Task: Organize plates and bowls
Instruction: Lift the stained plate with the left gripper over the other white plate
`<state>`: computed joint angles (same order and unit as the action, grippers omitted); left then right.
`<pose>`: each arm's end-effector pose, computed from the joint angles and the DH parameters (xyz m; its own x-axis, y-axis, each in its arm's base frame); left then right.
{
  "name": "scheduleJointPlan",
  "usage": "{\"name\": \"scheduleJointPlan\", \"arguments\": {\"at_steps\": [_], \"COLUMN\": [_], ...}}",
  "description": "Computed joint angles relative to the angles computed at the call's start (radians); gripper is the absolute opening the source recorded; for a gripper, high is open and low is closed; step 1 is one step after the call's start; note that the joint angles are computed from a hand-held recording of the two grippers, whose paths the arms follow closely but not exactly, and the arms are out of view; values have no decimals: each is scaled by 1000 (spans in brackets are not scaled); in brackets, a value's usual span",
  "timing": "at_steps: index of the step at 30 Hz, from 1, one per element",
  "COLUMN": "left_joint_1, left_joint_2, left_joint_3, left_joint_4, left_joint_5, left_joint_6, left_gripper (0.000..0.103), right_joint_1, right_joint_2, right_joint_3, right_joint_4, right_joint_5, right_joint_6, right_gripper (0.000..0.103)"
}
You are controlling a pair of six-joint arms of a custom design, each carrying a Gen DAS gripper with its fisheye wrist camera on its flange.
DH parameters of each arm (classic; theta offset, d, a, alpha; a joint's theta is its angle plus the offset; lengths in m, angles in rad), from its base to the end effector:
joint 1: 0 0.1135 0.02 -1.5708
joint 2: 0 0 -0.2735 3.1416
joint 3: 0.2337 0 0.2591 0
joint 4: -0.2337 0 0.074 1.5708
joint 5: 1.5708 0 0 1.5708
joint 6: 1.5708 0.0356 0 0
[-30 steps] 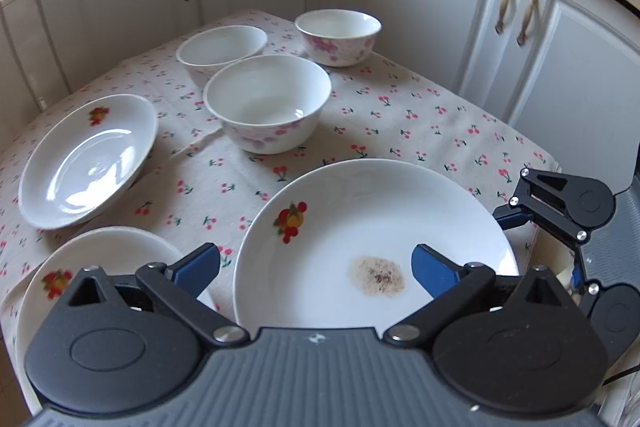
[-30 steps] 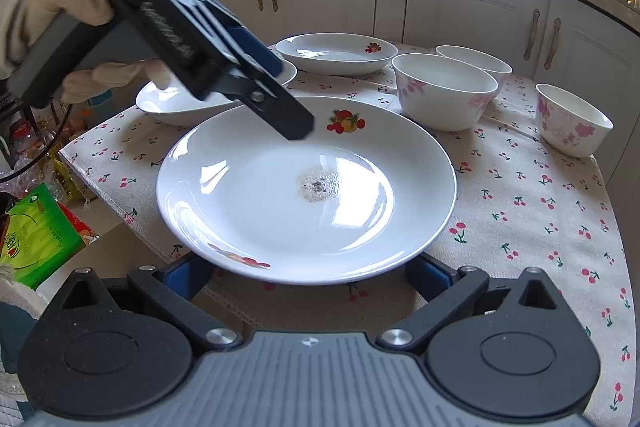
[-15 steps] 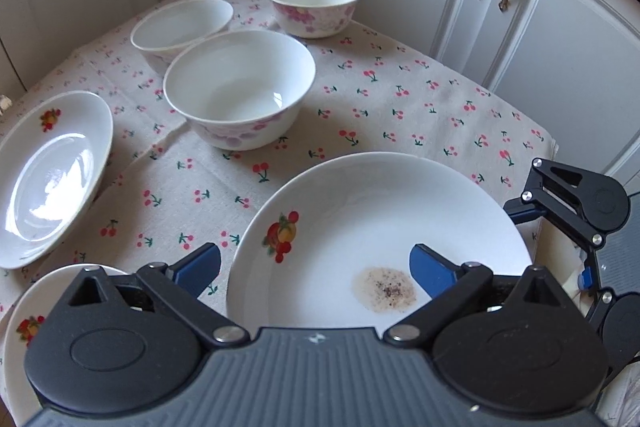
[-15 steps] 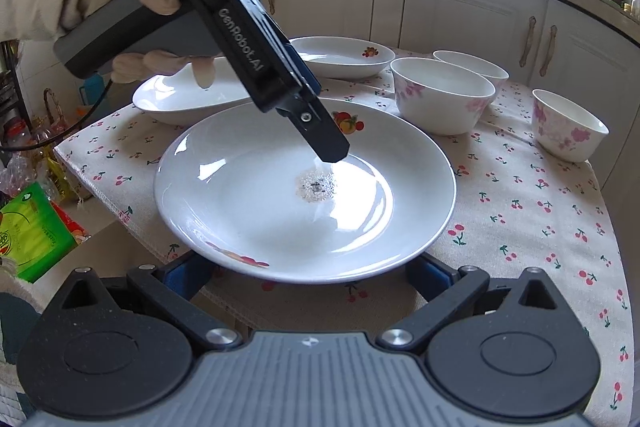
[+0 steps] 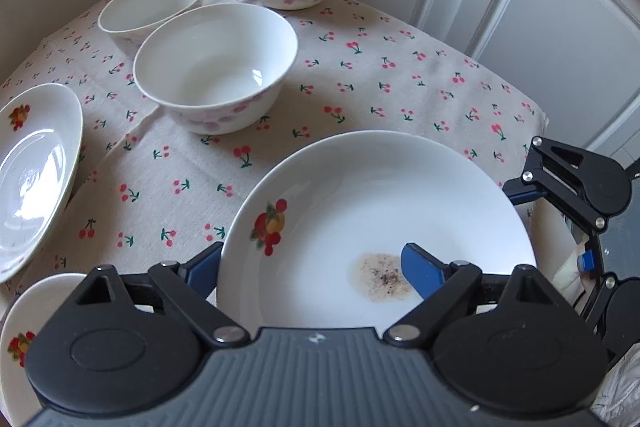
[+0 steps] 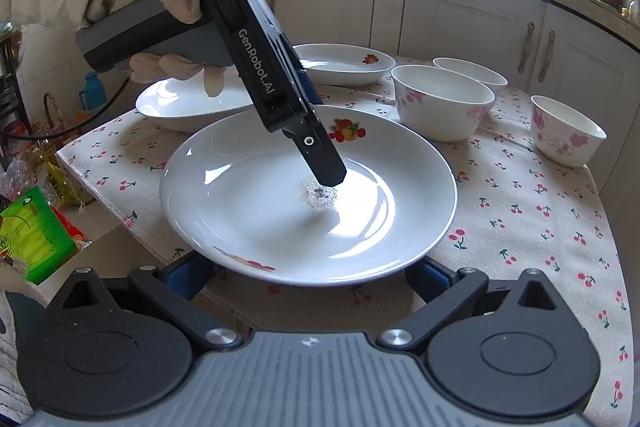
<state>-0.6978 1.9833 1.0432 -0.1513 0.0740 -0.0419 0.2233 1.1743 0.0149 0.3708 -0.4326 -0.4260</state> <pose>0.2874 -0.2444 0.0987 -0.7072 0.5385 -0.4581 0.6379 0.7655 -0.0849 0.1382 0.0467 0.0833 -0.4278 -0.4818 -0.7647 -0.7313 0.6817 -0.0204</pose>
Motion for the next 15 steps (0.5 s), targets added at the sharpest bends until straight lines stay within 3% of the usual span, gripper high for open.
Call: {"name": "scheduleJointPlan", "arguments": {"at_steps": [15], "left_joint_1": [22], "left_joint_2": [74], "left_joint_3": [164], "left_joint_4": [-225], "left_joint_5": [49], "left_joint_6": [95], "left_gripper": [91], "right_joint_1": [4], "right_joint_2": [29], "right_joint_3": [10], "right_joint_4": [7], "right_joint_5": [-4], "right_joint_6": [7], "right_gripper": [103]}}
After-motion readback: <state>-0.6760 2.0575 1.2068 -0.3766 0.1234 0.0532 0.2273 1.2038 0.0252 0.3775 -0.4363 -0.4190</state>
